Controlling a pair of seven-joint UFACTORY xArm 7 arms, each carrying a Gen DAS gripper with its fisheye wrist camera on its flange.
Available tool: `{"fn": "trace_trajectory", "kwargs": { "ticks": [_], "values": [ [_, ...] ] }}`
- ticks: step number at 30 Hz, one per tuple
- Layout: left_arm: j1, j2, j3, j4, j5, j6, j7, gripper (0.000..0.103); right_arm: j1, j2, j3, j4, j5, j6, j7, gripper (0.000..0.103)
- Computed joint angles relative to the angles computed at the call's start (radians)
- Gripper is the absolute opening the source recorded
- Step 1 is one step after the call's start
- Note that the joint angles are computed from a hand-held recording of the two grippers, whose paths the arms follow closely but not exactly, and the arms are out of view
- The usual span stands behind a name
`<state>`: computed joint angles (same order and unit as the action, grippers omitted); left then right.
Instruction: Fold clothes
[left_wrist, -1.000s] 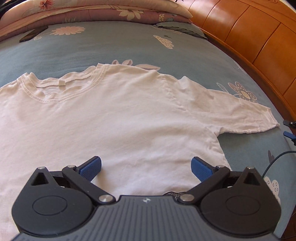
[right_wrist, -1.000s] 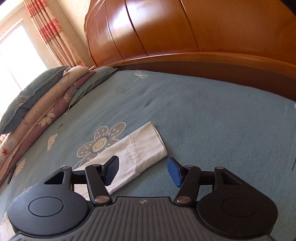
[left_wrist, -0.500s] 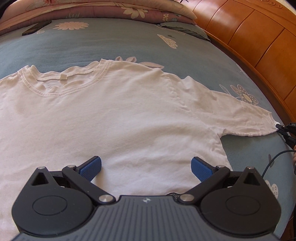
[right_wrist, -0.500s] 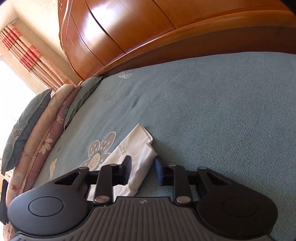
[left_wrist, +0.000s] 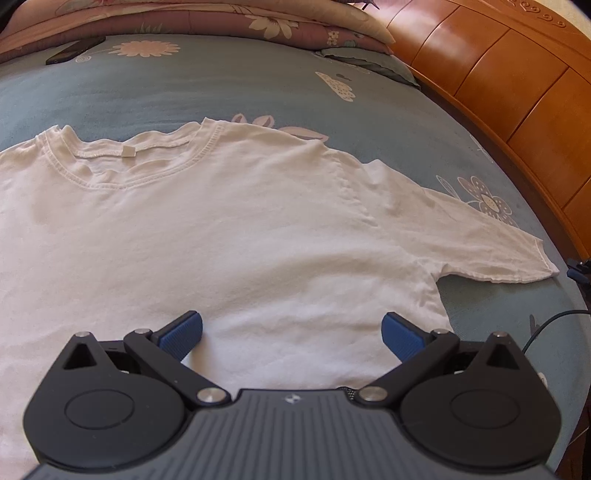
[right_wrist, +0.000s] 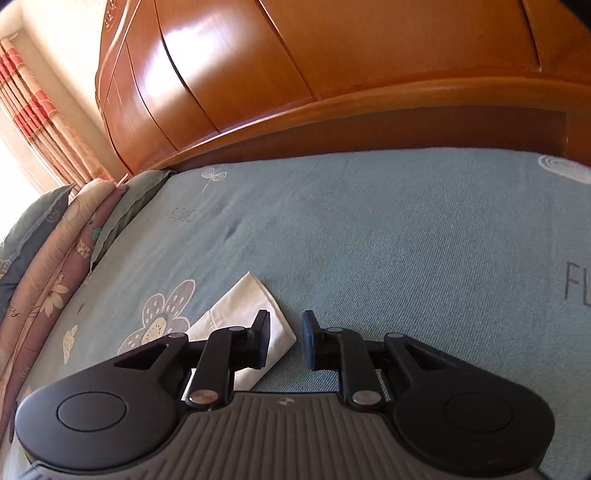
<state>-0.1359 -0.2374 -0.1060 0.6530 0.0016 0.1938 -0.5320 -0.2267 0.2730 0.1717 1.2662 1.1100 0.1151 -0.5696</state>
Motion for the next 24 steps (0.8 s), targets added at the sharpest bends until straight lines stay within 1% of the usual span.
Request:
{"fn": "trace_trajectory", "kwargs": {
  "ticks": [1,2,3,4,5,7,9,10,13,16,17,19,20,22,23,24],
  "values": [
    [-0.003,0.000,0.003,-0.004,-0.004,-0.007,0.003,0.103,-0.036,-0.021,0.048,0.006,0.045,0.036,-0.079,0.024],
    [-0.001,0.000,0.001,-0.004,-0.001,-0.009,0.002,0.103,-0.036,-0.041,0.054,0.015,0.110,0.084,-0.171,0.026],
    [0.002,0.001,-0.003,-0.003,0.006,-0.006,0.000,0.102,-0.039,-0.061,0.061,0.023,0.150,0.133,-0.237,0.028],
    [0.004,0.001,-0.005,-0.002,0.011,-0.003,-0.001,0.102,-0.034,-0.074,0.063,0.035,0.161,0.201,-0.282,0.036],
    [0.005,0.001,-0.007,-0.001,0.015,-0.001,-0.001,0.102,-0.022,-0.073,0.063,0.059,0.138,0.293,-0.306,0.039],
    [-0.008,0.001,0.007,-0.001,0.003,0.000,0.020,0.103,0.008,-0.045,0.063,0.135,0.076,0.473,-0.331,0.039],
    [-0.027,0.000,0.026,-0.004,-0.032,-0.007,0.046,0.103,0.059,0.021,0.062,0.237,-0.012,0.618,-0.302,0.042],
    [-0.036,-0.001,0.036,-0.007,-0.053,-0.012,0.058,0.103,0.095,0.067,0.062,0.299,-0.058,0.666,-0.279,0.043],
    [-0.066,-0.005,0.065,-0.015,-0.118,-0.024,0.105,0.103,0.223,0.221,0.050,0.507,-0.226,0.754,-0.156,0.043],
    [-0.076,-0.007,0.072,-0.019,-0.150,-0.030,0.147,0.103,0.306,0.401,0.056,0.752,-0.361,0.853,0.005,0.045],
    [-0.076,-0.007,0.071,-0.021,-0.154,-0.032,0.156,0.102,0.323,0.435,0.059,0.794,-0.392,0.865,0.043,0.046],
    [-0.071,-0.006,0.063,-0.023,-0.153,-0.037,0.165,0.102,0.345,0.452,0.064,0.795,-0.441,0.861,0.088,0.046],
    [-0.068,-0.007,0.060,-0.026,-0.152,-0.042,0.167,0.102,0.356,0.447,0.062,0.775,-0.464,0.840,0.100,0.046],
    [-0.069,-0.009,0.059,-0.032,-0.155,-0.051,0.178,0.102,0.371,0.414,0.045,0.704,-0.510,0.738,0.107,0.046],
    [-0.071,-0.010,0.059,-0.037,-0.158,-0.058,0.182,0.102,0.367,0.411,0.041,0.689,-0.525,0.705,0.119,0.046],
    [-0.071,-0.011,0.059,-0.040,-0.159,-0.064,0.184,0.102,0.349,0.419,0.046,0.692,-0.523,0.698,0.136,0.046]
  ]
}}
